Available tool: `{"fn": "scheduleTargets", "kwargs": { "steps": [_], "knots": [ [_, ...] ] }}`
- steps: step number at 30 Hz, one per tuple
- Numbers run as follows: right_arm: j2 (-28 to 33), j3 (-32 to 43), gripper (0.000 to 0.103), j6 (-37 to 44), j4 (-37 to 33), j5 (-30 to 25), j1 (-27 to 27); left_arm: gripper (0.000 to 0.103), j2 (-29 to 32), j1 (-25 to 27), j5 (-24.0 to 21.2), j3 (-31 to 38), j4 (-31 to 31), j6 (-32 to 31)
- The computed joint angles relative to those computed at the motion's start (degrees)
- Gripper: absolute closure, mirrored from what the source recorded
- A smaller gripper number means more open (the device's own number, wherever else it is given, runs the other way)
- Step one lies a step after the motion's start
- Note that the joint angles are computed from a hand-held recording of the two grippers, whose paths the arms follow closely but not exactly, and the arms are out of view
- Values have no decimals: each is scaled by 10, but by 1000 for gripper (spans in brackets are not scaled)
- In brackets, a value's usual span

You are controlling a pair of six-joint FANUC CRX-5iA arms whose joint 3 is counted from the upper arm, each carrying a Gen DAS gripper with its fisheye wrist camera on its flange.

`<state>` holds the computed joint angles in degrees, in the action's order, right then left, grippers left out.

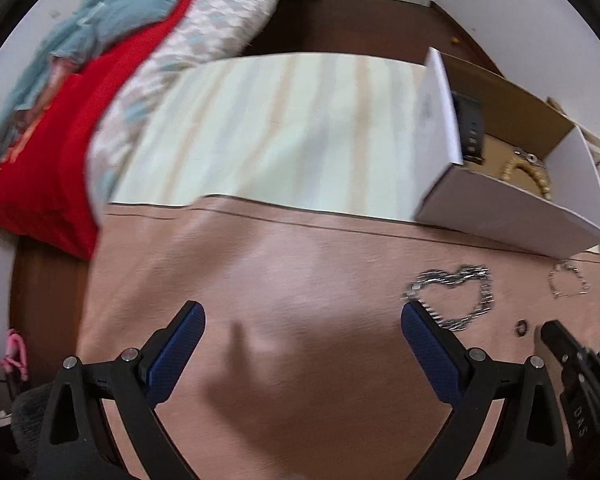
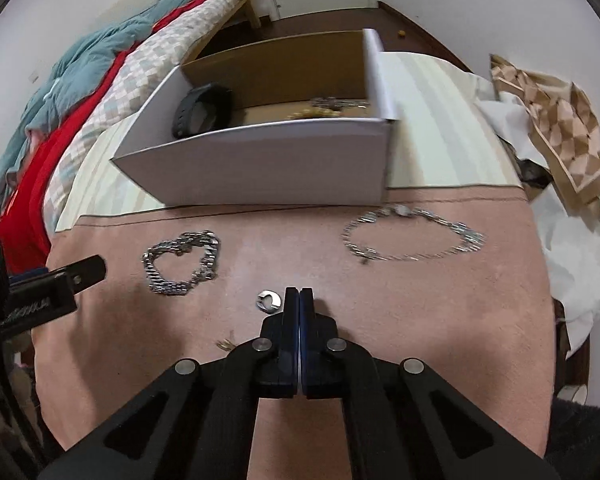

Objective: Organize jewelry
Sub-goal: 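Grasp the chunky silver chain bracelet with the left tool while the right tool grasps a black ring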

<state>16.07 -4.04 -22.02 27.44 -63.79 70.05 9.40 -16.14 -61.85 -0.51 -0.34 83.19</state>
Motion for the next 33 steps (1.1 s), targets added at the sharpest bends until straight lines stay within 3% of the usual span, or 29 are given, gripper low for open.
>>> {"fn": "scheduleTargets", "kwargs": {
  "steps": [4, 6, 8, 10, 11, 12, 16, 25, 29, 30, 31, 33],
  "knots": [
    [-28, -35, 103, -29, -1, 38, -1, 5, 26, -12, -6, 10, 25, -30],
    [-33, -42, 102, -37, -5, 49, -4, 26, 37, -21, -8, 17, 23, -39],
    [-36, -44, 102, -39, -5, 50, -5, 39, 38, -23, 0, 12, 36, -54],
    [-38, -45, 101, -39, -4, 52, -5, 65, 33, -20, 12, 3, 53, -75],
    [-38, -45, 101, -41, -1, 52, -5, 89, 32, -21, 14, 3, 53, -79],
    [-38, -45, 98, -42, 1, 51, -5, 98, 32, -21, 12, 3, 54, -83],
    [-40, -48, 71, -38, 8, 69, -8, 101, 22, -10, 23, -8, 60, -91],
    [11, 9, 71, 35, -11, 65, -19, 101, -28, 27, 33, -39, 70, -115],
    [50, 64, 71, 82, -20, 9, -16, 101, -38, 31, 33, -43, 67, -119],
    [59, 75, 73, 91, -20, -6, -16, 101, -40, 31, 33, -45, 67, -120],
    [70, 91, 88, 103, -22, -26, -15, 101, -40, 31, 33, -45, 68, -120],
    [65, 85, 91, 99, -22, -21, -16, 101, -41, 31, 34, -45, 72, -125]
  ]
}}
